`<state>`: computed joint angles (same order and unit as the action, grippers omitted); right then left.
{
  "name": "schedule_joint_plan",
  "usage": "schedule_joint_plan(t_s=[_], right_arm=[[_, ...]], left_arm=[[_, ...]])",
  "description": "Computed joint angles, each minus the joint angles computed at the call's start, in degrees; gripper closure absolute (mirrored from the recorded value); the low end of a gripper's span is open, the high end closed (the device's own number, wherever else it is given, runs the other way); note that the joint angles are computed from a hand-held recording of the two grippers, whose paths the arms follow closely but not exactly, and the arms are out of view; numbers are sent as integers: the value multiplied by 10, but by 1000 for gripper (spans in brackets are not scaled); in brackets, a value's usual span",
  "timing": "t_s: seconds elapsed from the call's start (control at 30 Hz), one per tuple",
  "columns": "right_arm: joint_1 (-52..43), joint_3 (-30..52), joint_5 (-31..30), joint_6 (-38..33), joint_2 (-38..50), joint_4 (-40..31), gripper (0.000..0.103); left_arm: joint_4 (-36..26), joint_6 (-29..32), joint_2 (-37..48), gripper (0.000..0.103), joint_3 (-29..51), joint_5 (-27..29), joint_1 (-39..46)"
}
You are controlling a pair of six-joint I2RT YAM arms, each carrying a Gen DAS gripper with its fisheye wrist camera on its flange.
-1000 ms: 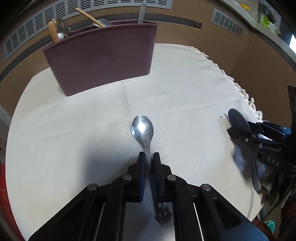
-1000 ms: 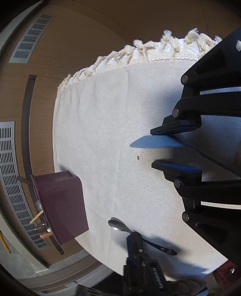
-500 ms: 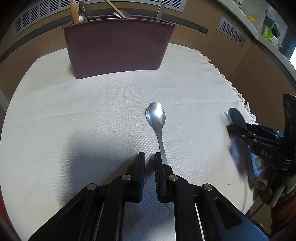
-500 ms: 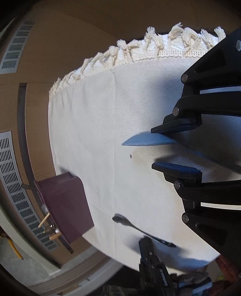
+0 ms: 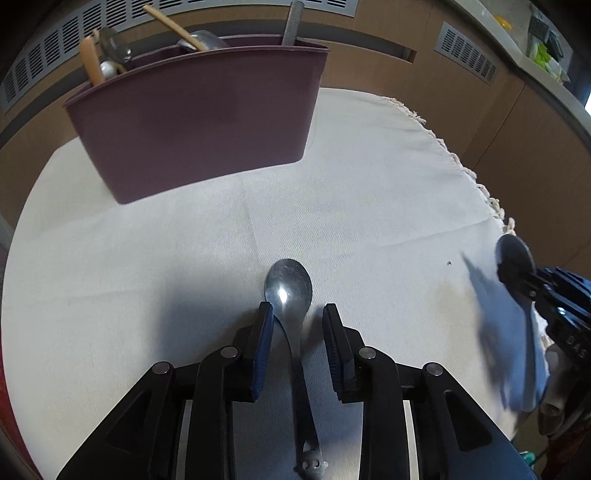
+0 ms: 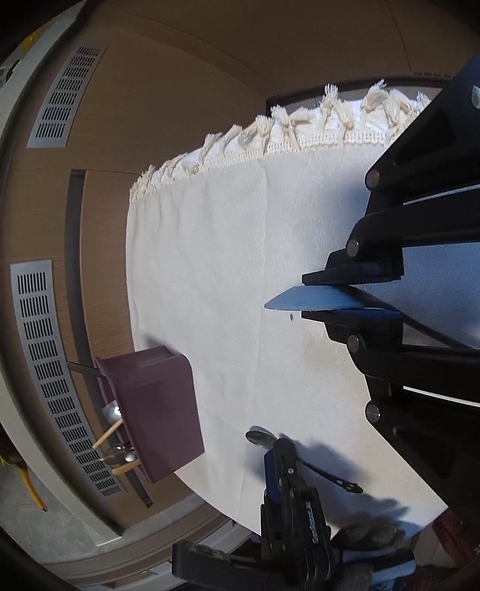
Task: Organize utensils
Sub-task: 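Grasp the metal spoon with the left tool while the right tool holds the blue spoon, then lift both spoons over the maroon holder, lower them in and open both tools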
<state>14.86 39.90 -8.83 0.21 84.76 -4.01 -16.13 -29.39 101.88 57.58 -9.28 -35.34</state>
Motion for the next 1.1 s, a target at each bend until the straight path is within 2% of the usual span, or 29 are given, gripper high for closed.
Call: schedule_joint_plan(t_s=[0.2, 0.3, 0.53, 0.63, 0.67, 0.7, 0.8, 1.1], right_arm=[[-12, -8, -6, -5, 2, 18, 94], [-6, -19, -2, -10, 3, 34, 94], [-4, -26, -1, -7, -3, 45, 94], [-3, -26, -5, -14, -15, 44, 94], [-4, -27, -8, -16, -18, 44, 94], [-2, -26, -9, -15, -21, 44, 94], [-1, -20, -19, -14, -29, 40, 94], [-3, 5, -71, 1, -32, 37, 94]], left_arm=[[-7, 18, 39, 59, 42, -30, -14], [-23, 22, 57, 57, 68, -41, -17], [-43, 31, 73, 57, 97, -25, -7], [-20, 35, 66, 59, 79, -32, -12], [-8, 33, 60, 72, 68, -40, -14], [5, 32, 49, 74, 51, -42, -15], [59, 21, 6, 74, -11, -15, -7], [147, -22, -177, 74, -163, -37, -6]])
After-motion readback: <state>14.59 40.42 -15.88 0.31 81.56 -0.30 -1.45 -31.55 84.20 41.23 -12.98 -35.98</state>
